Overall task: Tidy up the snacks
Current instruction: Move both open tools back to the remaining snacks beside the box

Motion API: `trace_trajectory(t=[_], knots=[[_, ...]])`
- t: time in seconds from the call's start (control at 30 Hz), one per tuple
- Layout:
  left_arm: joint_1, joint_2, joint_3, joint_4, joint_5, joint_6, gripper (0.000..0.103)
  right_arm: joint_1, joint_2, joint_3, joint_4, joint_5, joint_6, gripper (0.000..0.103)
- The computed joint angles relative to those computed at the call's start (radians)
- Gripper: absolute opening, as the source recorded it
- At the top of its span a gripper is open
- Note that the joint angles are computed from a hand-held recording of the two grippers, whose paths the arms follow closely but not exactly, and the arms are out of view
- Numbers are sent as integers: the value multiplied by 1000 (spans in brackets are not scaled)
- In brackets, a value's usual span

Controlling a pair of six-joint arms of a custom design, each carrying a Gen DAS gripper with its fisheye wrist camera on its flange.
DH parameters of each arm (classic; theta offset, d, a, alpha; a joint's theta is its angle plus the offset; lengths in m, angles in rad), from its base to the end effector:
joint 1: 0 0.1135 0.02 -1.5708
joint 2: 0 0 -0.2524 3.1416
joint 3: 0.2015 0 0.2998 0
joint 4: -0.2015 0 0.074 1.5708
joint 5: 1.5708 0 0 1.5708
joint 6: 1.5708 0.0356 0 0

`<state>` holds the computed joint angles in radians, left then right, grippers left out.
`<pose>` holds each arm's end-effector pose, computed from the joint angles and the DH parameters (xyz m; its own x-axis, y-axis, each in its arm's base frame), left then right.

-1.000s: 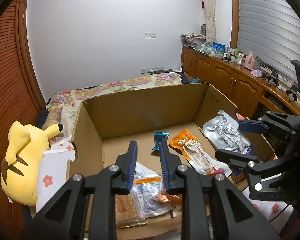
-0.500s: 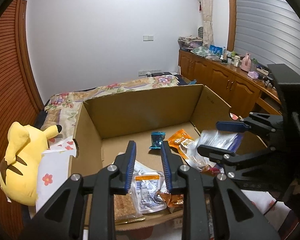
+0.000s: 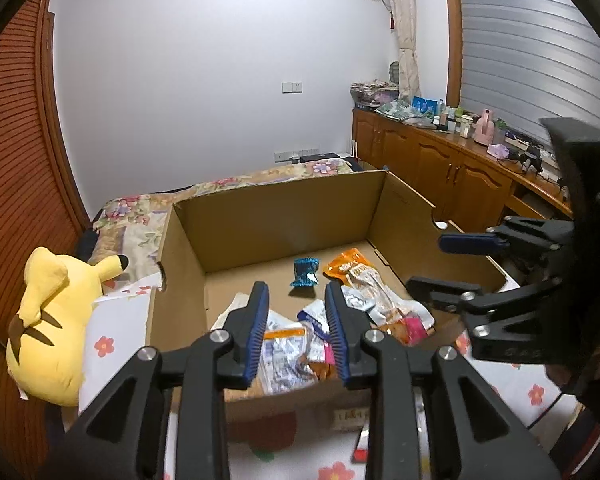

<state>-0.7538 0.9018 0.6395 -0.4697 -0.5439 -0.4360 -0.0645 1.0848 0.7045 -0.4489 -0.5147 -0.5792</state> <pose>0.1879 -0.1511 0.2235 -0.5705 0.0399 -0.8203 0.0707 0.9975 -0.0006 0.2686 0.0002 0.2059 -0.4649 -0.4474 -0.7640 -0.6335 0.7709 -0.0659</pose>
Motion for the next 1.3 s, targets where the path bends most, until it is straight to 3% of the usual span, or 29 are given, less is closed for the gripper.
trace_trajectory(t=[0.37,0.63,0.8,0.93,1.07,1.3], knots=[[-279,-159,-50,-237,-206,-218,29,-133,-416,-145,-282,-126,-94,62],[-477,-167,-45,-425,-332,-451,34,-180,-580,-247,-411,-159,-137,62],[-543,-134,-42,-505,-358,-572,36,-182,-565,-298,-436,-169,-154,62],[-576,-141,-65,-532,-364,-630,46,-152,-572,-336,-412,-146,-129,64],[-600,-115,-87,-550,-362,-687,48,-127,-550,-377,-364,-117,-105,67],[-589,-161,-158,-520,-330,-703,48,-57,-311,-389,-183,-67,-8,69]])
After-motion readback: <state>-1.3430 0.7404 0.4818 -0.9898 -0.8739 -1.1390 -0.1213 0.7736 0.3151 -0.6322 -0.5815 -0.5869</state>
